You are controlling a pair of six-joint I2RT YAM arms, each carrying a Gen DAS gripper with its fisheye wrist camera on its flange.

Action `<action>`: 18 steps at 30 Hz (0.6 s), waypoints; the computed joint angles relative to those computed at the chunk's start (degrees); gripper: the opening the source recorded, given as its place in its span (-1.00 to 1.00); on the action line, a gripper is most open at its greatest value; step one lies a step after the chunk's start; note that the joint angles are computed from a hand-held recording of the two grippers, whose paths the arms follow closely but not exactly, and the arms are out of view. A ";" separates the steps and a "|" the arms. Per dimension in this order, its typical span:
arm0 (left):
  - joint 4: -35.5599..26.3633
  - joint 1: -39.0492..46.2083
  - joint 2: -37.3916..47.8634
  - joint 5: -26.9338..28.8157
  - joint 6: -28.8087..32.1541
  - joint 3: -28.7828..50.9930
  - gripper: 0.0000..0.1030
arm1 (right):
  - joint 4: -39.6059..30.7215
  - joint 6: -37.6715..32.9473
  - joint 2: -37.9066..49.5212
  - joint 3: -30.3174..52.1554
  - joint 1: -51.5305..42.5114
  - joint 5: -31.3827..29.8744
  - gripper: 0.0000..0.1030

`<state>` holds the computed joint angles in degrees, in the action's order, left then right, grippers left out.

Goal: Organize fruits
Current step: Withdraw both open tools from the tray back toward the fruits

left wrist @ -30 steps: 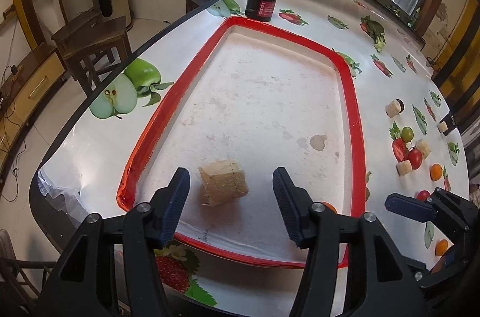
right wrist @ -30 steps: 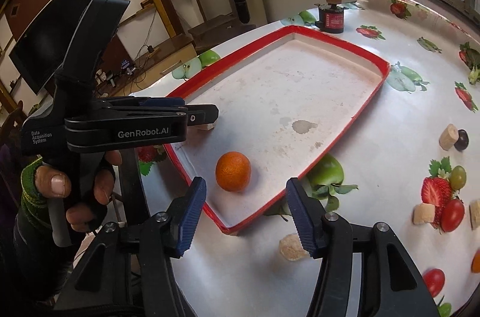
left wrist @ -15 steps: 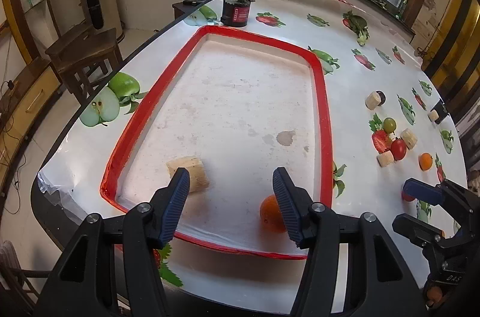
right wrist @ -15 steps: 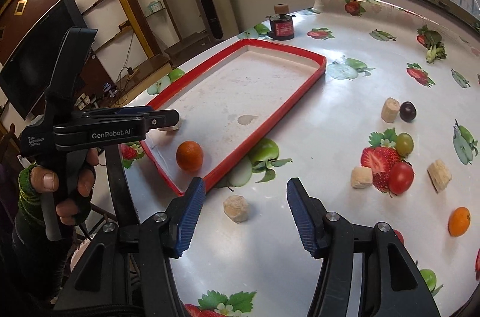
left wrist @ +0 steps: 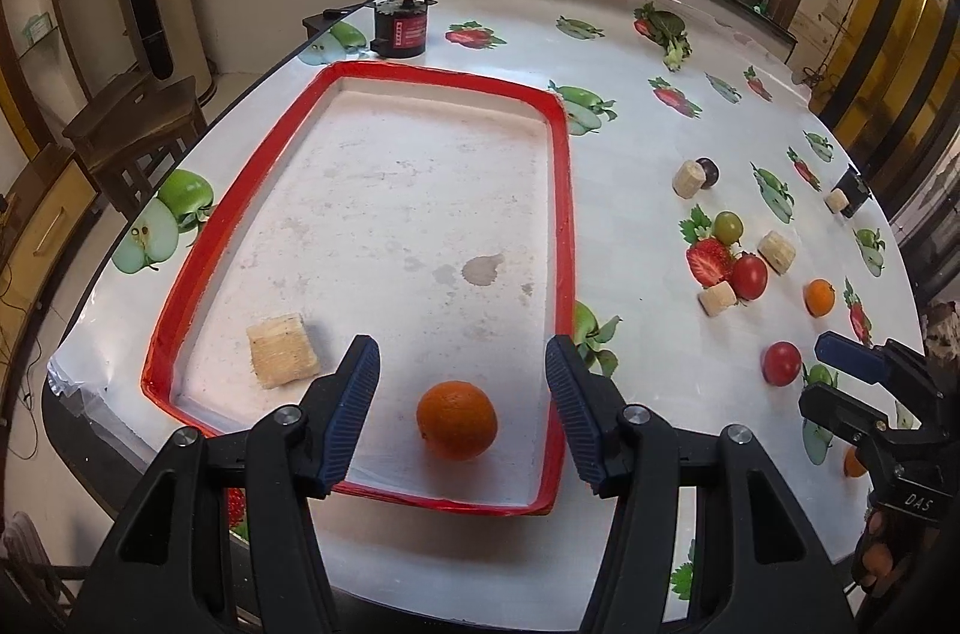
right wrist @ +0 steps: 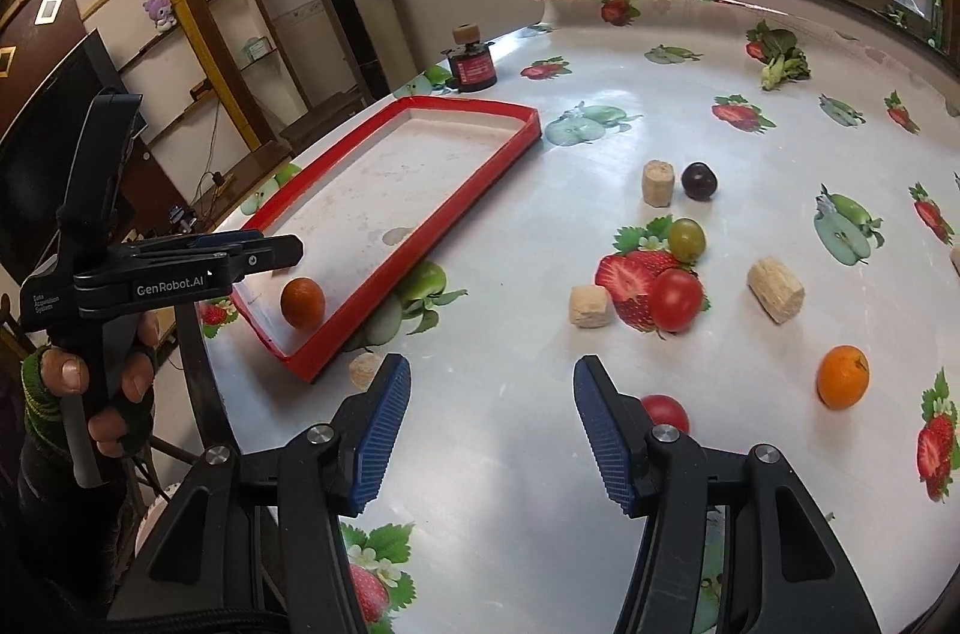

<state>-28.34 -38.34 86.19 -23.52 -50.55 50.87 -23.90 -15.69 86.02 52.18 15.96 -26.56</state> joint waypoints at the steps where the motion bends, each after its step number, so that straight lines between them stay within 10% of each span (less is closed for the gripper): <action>1: -0.05 -0.26 0.29 0.10 0.00 0.37 0.10 | -0.10 -0.21 -0.11 -0.10 -0.68 -0.11 0.14; 18: 0.94 -5.79 9.85 3.11 1.48 9.61 0.09 | -2.32 -4.42 -2.24 -1.86 -14.52 -1.50 0.16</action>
